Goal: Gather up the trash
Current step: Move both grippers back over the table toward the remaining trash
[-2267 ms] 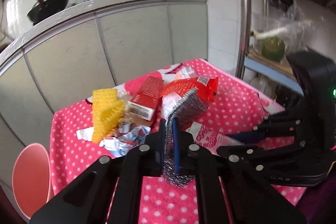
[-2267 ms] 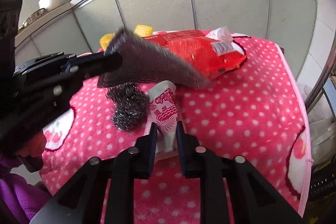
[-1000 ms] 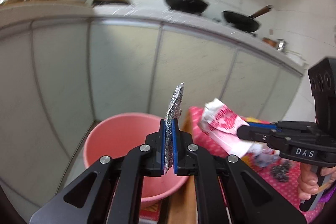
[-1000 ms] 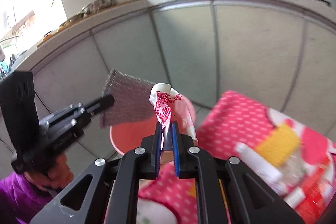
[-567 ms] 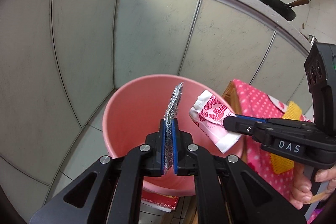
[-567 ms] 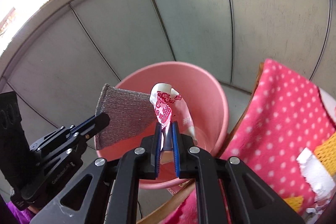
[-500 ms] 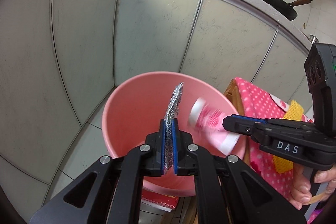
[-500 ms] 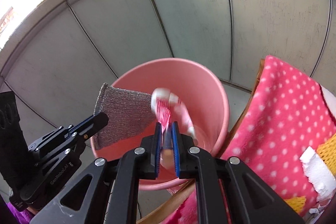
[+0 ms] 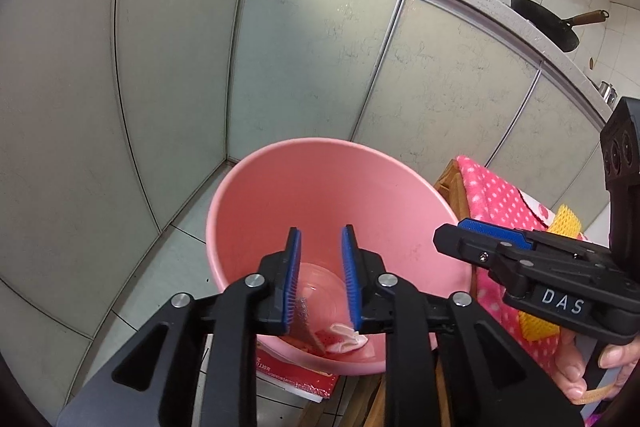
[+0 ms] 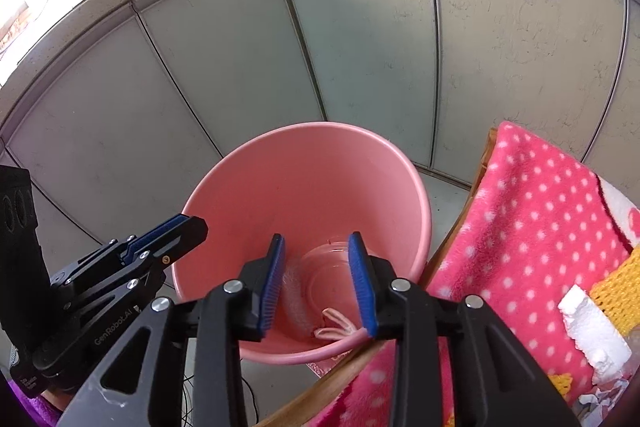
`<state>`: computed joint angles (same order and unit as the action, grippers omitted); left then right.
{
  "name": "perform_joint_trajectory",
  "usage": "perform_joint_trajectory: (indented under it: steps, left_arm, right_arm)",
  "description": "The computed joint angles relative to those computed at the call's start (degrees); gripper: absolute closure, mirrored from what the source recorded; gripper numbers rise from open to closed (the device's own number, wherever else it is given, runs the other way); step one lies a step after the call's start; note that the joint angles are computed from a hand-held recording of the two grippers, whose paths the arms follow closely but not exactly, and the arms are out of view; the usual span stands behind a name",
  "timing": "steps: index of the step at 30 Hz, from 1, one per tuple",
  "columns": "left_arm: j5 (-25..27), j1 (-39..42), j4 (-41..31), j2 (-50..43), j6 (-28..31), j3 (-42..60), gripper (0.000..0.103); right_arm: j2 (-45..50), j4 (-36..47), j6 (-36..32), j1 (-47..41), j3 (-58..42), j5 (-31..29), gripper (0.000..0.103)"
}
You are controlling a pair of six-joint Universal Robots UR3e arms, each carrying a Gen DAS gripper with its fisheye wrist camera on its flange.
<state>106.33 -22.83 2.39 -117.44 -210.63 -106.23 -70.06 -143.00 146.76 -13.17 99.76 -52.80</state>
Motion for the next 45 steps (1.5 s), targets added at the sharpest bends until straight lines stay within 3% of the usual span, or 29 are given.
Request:
perform_joint_trajectory:
  steps: [10, 21, 32, 36, 45]
  left_arm:
    - [2.5, -2.3, -2.5, 2.3, -0.1, 0.8, 0.082]
    - [4.2, -6.2, -5.1, 3.7, 1.1, 4.2, 0.082]
    - [3.4, -12.4, -11.6, -0.3, 3.0, 15.6, 0.082]
    - [1.7, -13.8, -12.6, -2.7, 3.2, 19.6, 0.082]
    - [1.9, -17.9, -16.4, -10.0, 5.9, 32.2, 0.082]
  right_arm:
    - [-7.2, 1.0, -3.6, -4.5, 6.3, 2.8, 0.068]
    - [-18.4, 7.9, -10.8, -13.7, 15.0, 6.9, 0.068]
    - [-36.7, 21.3, -25.5, -29.5, 23.1, 12.8, 0.059]
    - [-41.8, 31.2, -33.3, -36.8, 23.4, 14.3, 0.059]
    - [-43.8, 45.7, -43.9, -50.1, 20.3, 16.4, 0.059]
